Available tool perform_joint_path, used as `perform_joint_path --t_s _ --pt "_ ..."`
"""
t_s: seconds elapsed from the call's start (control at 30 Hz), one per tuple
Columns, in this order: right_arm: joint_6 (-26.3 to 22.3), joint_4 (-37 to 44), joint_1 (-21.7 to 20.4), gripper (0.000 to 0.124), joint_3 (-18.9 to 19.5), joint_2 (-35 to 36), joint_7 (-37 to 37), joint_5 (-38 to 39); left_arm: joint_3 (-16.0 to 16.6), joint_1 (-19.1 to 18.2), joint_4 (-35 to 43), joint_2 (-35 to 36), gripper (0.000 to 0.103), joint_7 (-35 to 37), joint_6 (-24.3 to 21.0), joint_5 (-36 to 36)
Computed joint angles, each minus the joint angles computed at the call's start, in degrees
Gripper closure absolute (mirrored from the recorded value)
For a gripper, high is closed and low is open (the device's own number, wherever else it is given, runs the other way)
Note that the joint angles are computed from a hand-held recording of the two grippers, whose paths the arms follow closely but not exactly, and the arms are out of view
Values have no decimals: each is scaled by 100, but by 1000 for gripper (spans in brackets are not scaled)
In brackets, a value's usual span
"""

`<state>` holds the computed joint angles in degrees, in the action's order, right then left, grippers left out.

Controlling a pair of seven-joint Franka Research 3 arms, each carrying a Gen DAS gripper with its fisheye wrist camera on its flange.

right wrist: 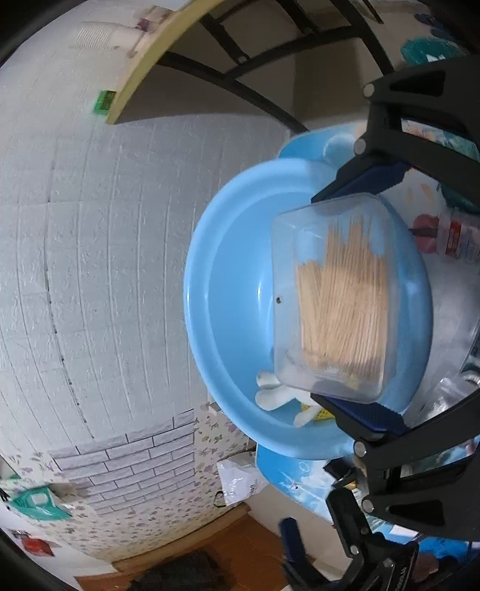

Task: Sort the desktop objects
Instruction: 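Open the left tool over the basin dropping the bunny while the right tool releases the toothpick box, then close the left tool on the white square charger while the right tool reaches the green packet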

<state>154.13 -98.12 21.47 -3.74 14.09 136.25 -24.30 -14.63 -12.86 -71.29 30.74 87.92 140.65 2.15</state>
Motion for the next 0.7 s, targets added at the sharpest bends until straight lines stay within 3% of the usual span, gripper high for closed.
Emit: perform_joint_path --t_s 0.07,0.23,0.33,0.7 --pt "177 -60 -28 31 14 1 -37 107 -18 111 -161 -85 0 -61 101 -140" --pt "285 -192 308 30 -298 -177 796 -1191 154 137 -707 -370 0 -406 608 73" --pt "231 -296 259 28 -221 -326 1042 -1616 192 187 -1077 -560 0 -550 909 189" --pt "-10 -874 -256 24 197 -863 1476 -1482 692 191 -2100 -1024 0 -1510 1849 1419"
